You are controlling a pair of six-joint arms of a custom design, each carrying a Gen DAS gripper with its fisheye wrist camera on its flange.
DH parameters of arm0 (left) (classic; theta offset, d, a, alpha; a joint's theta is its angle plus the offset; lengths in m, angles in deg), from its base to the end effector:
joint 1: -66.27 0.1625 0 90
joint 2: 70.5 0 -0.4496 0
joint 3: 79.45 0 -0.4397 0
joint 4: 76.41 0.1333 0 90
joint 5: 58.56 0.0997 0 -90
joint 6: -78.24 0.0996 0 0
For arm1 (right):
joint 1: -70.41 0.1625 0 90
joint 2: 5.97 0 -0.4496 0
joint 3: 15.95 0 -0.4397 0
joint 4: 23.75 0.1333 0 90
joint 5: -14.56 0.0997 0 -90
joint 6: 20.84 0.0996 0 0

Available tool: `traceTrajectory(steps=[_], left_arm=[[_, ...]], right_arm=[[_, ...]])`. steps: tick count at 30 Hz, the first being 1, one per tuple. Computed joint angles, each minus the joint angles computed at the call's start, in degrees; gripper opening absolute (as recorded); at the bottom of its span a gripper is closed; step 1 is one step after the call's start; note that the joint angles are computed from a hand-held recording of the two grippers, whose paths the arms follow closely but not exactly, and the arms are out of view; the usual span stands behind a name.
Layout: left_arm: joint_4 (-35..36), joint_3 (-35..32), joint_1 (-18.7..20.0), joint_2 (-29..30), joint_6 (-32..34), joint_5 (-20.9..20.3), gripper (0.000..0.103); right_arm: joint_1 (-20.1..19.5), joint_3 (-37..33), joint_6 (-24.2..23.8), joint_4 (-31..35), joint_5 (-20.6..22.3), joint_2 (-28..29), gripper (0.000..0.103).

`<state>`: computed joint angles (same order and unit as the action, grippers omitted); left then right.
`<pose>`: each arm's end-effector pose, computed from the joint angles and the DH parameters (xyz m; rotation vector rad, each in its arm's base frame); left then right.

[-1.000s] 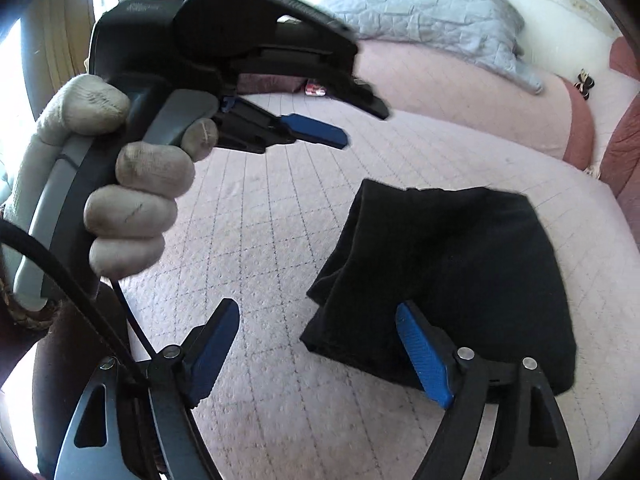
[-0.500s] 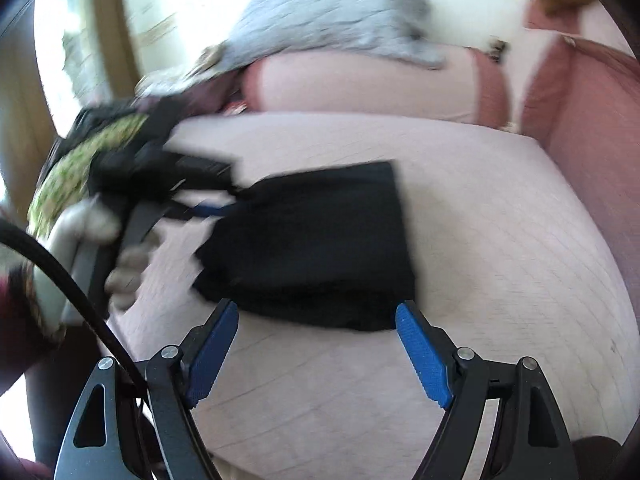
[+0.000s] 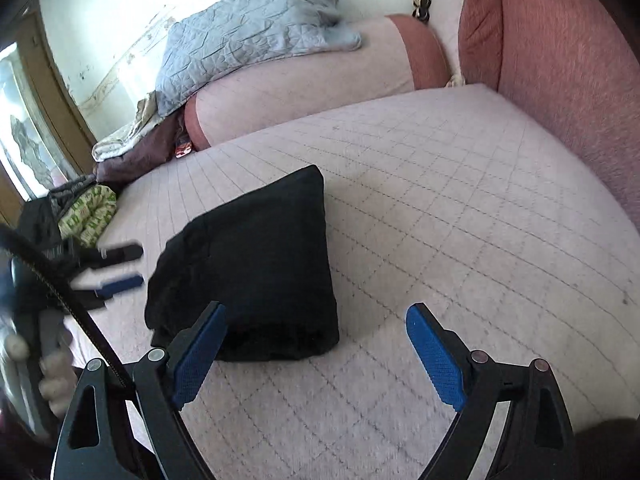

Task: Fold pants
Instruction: 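Grasp the folded bundle edge with the left gripper while the right gripper grasps it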

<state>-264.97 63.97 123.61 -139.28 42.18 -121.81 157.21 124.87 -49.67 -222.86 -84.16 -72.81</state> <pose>-0.0693 -0.4383 0.1167 -0.2287 2.8530 -0.8835 0.0937 -0.4423 0.1301 0.5407 -2.6737 0.7724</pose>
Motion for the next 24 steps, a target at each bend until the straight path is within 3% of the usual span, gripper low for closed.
traceTrajectory(steps=[3, 7, 9, 10, 11, 12, 13, 14, 20, 24], left_arm=[[-0.4, -2.7, 2.8, 3.7, 1.5, -3.4, 0.082], [-4.2, -5.5, 5.3, 8.2, 2.2, -6.3, 0.082], [-2.2, -6.8, 5.6, 8.6, 2.2, -7.6, 0.069], [-0.1, -7.6, 5.7, 8.6, 2.1, -7.6, 0.049], [1.4, -8.0, 5.8, 8.6, 2.4, -7.5, 0.042], [1.5, -8.1, 5.8, 8.6, 2.5, -7.5, 0.04], [1.5, -7.9, 5.8, 8.3, 2.5, -7.5, 0.037], [1.3, -7.7, 5.8, 8.0, 2.6, -7.6, 0.035], [0.0, -9.0, 4.7, 7.6, 5.2, -6.7, 0.034], [1.5, -13.5, 6.8, 8.3, 7.2, -7.1, 0.034]], right_arm=[[-0.9, -4.9, 1.7, 9.4, 2.9, 0.0, 0.094], [-2.1, -15.0, 5.3, 23.2, 4.8, 5.3, 0.094], [-2.9, -18.9, 7.8, 28.4, 5.7, 8.3, 0.094], [-3.3, -20.3, 8.2, 30.4, 6.9, 9.4, 0.094], [-3.5, -21.1, 7.7, 30.4, 8.2, 10.3, 0.093], [-3.5, -21.6, 7.7, 31.1, 8.8, 10.6, 0.09], [-3.7, -22.6, 8.1, 34.2, 10.6, 10.6, 0.062], [-3.8, -23.2, 8.7, 36.5, 11.5, 10.7, 0.047], [-1.3, -23.6, 8.2, 35.0, 11.3, 10.5, 0.035], [-0.2, -26.4, 9.8, 33.8, 13.5, 11.5, 0.035]])
